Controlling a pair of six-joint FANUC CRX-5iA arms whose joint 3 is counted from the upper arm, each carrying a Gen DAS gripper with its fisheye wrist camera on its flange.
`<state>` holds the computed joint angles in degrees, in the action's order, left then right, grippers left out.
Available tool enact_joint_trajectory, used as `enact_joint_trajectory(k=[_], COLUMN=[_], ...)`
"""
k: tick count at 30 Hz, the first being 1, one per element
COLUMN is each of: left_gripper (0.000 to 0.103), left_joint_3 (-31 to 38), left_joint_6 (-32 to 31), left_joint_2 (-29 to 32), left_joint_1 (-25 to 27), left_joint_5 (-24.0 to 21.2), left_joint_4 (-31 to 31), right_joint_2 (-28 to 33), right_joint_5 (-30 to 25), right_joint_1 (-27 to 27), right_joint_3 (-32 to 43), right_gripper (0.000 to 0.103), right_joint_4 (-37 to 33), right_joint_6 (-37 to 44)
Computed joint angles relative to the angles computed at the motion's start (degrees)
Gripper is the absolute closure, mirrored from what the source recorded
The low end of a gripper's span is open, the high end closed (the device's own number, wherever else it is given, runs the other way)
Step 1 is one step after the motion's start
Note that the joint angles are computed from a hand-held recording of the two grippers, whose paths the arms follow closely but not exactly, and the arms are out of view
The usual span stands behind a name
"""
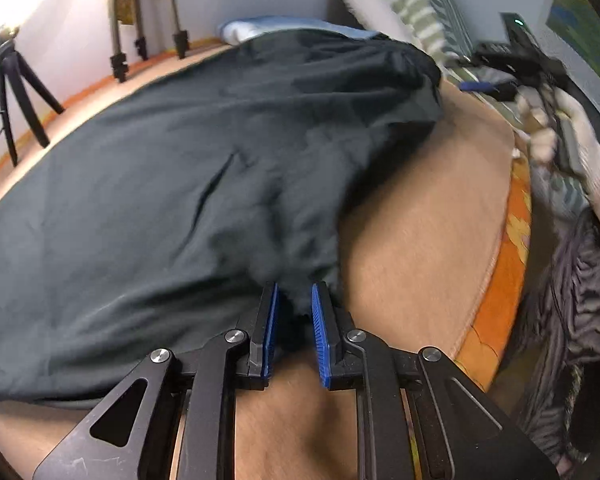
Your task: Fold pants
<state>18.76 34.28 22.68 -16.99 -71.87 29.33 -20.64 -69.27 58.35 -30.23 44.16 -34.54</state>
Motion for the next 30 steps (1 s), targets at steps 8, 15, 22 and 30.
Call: enact_joint_trajectory(k=[8,15,22,30], left_gripper=[0.088,0.088,0.085,0.063], left_joint_3=[-1.9,-3.1,-3.7,-4.0], left_joint_6=[1.6,5.2,9.7,16.5], left_joint_2=[-2.0,-3.8,-6.3,-7.7], left_joint_1=[1.3,3.7,9.2,19.3], left_joint_5=[0.5,4.6,9.7,13.9], left_joint_4=[1.1,3.5,6.3,6.2], right_joint_2=[-1.2,2.5,12.4,13.7], right_joint_5=[28.8,26.9,4.1,-1.8], right_joint_1=[-13.6,-13.3,-8.3,-4.0], right_joint_3=[-6.7,-3.9,10.8,13.0], right_gripper=[0.035,0.076,0.044,0.032], right_joint_4=[-0.2,7.6,-0.2,5.6], right_joint_6=[1.2,1.9,19.7,17.5])
